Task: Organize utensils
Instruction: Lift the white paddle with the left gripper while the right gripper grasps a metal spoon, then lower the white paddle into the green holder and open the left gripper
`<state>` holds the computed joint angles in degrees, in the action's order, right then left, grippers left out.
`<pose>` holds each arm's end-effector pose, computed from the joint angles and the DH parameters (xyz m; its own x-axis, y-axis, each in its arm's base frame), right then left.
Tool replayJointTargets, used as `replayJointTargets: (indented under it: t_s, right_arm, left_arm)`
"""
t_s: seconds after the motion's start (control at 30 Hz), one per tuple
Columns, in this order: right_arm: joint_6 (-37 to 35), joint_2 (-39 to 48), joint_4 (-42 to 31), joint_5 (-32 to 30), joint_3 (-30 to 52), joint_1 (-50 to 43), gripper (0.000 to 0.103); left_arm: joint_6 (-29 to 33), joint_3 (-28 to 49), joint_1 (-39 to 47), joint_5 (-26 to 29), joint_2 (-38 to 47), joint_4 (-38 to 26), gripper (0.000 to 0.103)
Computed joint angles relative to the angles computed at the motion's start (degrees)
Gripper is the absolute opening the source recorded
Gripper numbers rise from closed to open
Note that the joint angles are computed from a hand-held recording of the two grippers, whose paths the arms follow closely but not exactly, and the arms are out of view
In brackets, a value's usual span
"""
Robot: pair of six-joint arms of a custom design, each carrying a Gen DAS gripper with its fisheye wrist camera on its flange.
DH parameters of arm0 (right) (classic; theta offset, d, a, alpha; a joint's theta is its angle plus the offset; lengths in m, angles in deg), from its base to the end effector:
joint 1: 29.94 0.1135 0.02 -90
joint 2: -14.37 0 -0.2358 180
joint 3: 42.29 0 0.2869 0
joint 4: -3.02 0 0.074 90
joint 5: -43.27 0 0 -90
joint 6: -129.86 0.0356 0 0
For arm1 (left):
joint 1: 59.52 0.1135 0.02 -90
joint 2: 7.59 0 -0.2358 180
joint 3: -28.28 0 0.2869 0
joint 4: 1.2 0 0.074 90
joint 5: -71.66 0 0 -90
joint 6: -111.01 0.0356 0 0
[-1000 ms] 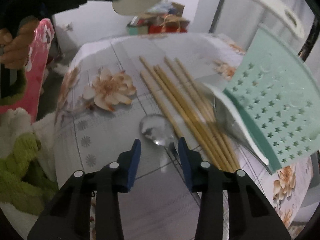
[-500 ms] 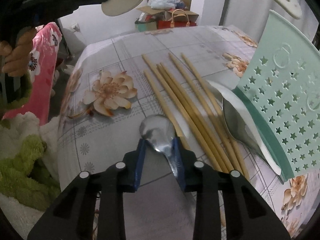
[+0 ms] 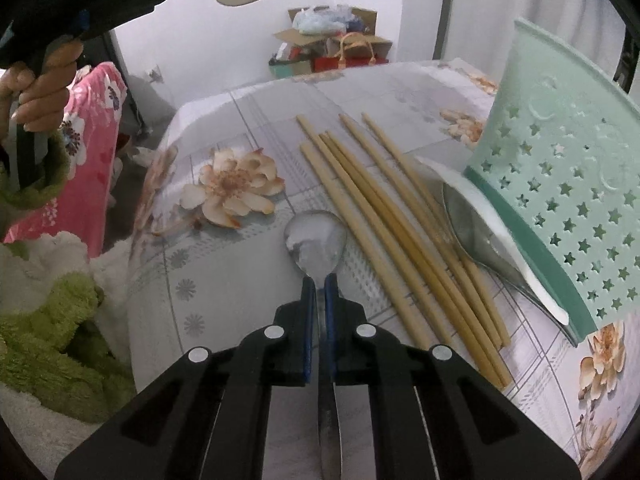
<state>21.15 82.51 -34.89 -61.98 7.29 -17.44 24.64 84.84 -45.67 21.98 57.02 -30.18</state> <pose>0.2557 0.0663 0.1507 -0.6583 -0.4629 -0.5935 -0.5932 0.8045 0.0305 0.2810 0.0455 0.2254 -0.5634 -0.0892 -0.8214 0.3554 0.8713 -0.3384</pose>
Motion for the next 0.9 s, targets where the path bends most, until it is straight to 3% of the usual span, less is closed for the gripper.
replayJointTargets:
  t_s: [0.13, 0.27, 0.5, 0.8, 0.9]
  right_arm:
    - [1.82, -5.09, 0.27, -2.63, -2.30, -2.03, 0.006]
    - [5.25, -13.09, 0.65, -5.91, -6.12, -5.23, 0.006]
    - [10.23, -31.04, -3.26, -14.65, -12.08, -15.03, 0.006]
    - [13.99, -42.59, -5.67, -28.24, -14.80, -30.47, 0.003]
    - [13.74, -43.09, -5.63, -31.38, -15.45, -34.28, 0.002]
  left_arm:
    - [-0.86, 2.72, -1.18, -0.38, -0.72, 0.73, 0.001]
    - [-0.05, 8.15, -5.39, -4.15, 0.98, 1.28, 0.001]
    - [9.55, 18.61, -15.79, -20.75, 7.19, -0.56, 0.001]
    - [22.80, 33.94, -27.51, -40.89, 19.87, -7.25, 0.001]
    - [24.47, 39.23, -30.15, -44.51, 25.25, -10.59, 0.001]
